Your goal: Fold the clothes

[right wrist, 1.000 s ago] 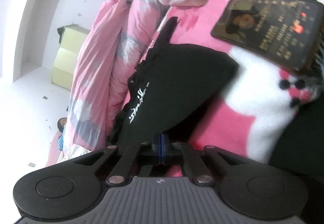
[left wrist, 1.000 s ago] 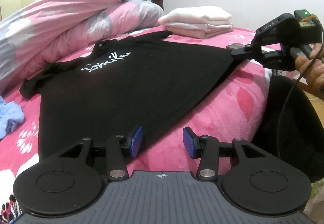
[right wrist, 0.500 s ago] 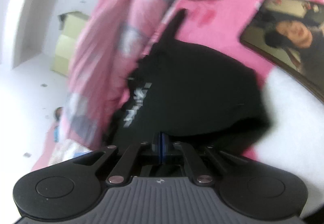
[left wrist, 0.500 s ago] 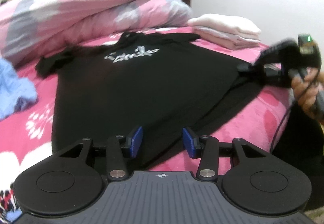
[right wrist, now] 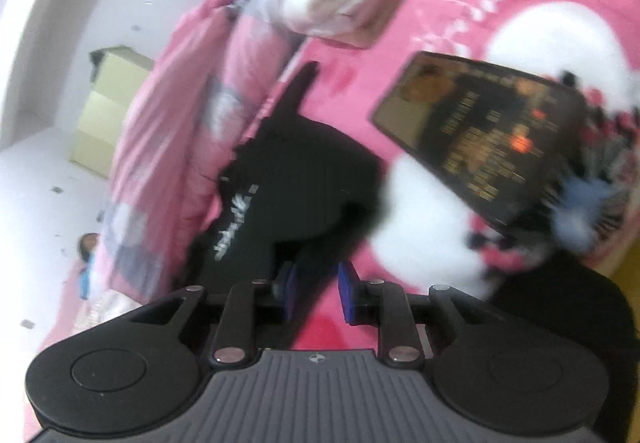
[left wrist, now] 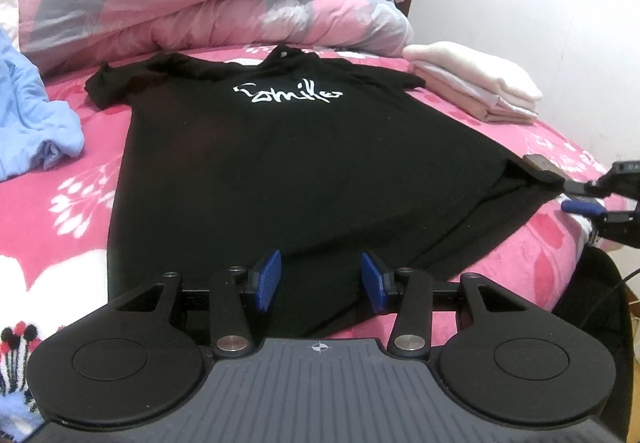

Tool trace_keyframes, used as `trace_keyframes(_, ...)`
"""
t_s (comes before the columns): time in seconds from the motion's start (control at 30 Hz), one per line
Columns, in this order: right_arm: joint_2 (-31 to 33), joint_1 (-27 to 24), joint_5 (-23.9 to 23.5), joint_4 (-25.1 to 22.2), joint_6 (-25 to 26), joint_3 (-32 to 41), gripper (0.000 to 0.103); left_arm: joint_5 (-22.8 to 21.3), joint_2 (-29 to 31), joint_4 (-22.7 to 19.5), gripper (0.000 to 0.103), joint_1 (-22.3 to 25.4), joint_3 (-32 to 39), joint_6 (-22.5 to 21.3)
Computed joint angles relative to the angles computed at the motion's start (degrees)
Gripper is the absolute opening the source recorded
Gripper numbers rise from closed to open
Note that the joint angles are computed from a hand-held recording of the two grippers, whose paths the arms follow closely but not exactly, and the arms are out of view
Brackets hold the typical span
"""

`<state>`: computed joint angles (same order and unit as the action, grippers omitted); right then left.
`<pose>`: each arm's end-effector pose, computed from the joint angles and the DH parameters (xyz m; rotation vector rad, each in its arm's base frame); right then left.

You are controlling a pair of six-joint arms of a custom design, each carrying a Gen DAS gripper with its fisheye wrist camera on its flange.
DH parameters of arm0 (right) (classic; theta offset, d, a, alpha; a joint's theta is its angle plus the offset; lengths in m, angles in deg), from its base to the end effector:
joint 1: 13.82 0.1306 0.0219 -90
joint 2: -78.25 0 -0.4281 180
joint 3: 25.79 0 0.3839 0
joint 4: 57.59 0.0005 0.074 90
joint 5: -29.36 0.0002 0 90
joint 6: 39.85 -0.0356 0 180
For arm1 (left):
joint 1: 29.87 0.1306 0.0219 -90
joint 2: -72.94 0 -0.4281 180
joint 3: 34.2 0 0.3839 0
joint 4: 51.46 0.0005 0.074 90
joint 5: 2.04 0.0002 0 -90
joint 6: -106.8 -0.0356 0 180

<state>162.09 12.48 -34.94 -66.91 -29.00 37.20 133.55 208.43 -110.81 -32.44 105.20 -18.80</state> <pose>0.3893 0.1746 0.3661 1.1766 1.7508 0.6686 0.7642 -0.0603 0.3753 1.0186 2.0400 -0.7111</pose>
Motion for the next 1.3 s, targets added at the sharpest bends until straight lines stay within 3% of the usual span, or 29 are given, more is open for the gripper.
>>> trace_keyframes(0.23, 2.81, -1.61, -1.31, 3.49, -1.35, 0.07, 0.025, -0.59, -0.64, 2.09, 0.045, 0.04, -1.47, 1.06)
trace_keyframes(0.37, 3.57, -2.00, -1.01, 1.99, -3.10, 1.11, 0.020, -0.77, -0.82, 2.55, 0.045, 0.11, -1.82, 1.30)
trace_keyframes(0.57, 3.01, -1.18, -0.20, -0.21, -5.63, 1.32, 0.021, -0.75, -0.84, 2.84, 0.045, 0.31, -2.03, 0.90)
trace_keyframes(0.83, 4.75, -2.99, -2.70, 4.23, -6.31, 1.00, 0.021, -0.89, -1.28, 3.75, 0.045, 0.26, -2.98, 1.45)
trace_keyframes(0.9, 4.58, -2.70, -1.93, 5.90, -6.27, 0.18, 0.018, -1.01, -1.42, 3.90, 0.045, 0.24, -3.20, 1.38)
trace_keyframes(0.97, 4.44, -2.31, -0.97, 6.31, -6.21, -0.23, 0.005, -1.13, -1.42, 3.77, 0.045, 0.25, -3.12, 1.14)
trace_keyframes(1.07, 4.22, -1.74, 0.33, 6.49, -6.75, -0.77, 0.000, -1.42, -1.33, 3.46, 0.045, 0.24, -2.73, 0.91)
trace_keyframes(1.3, 2.33, -0.24, 3.38, 1.16, -6.38, -0.09, 0.000, -1.95, -1.35, 3.56, 0.045, 0.16, -2.74, 0.64)
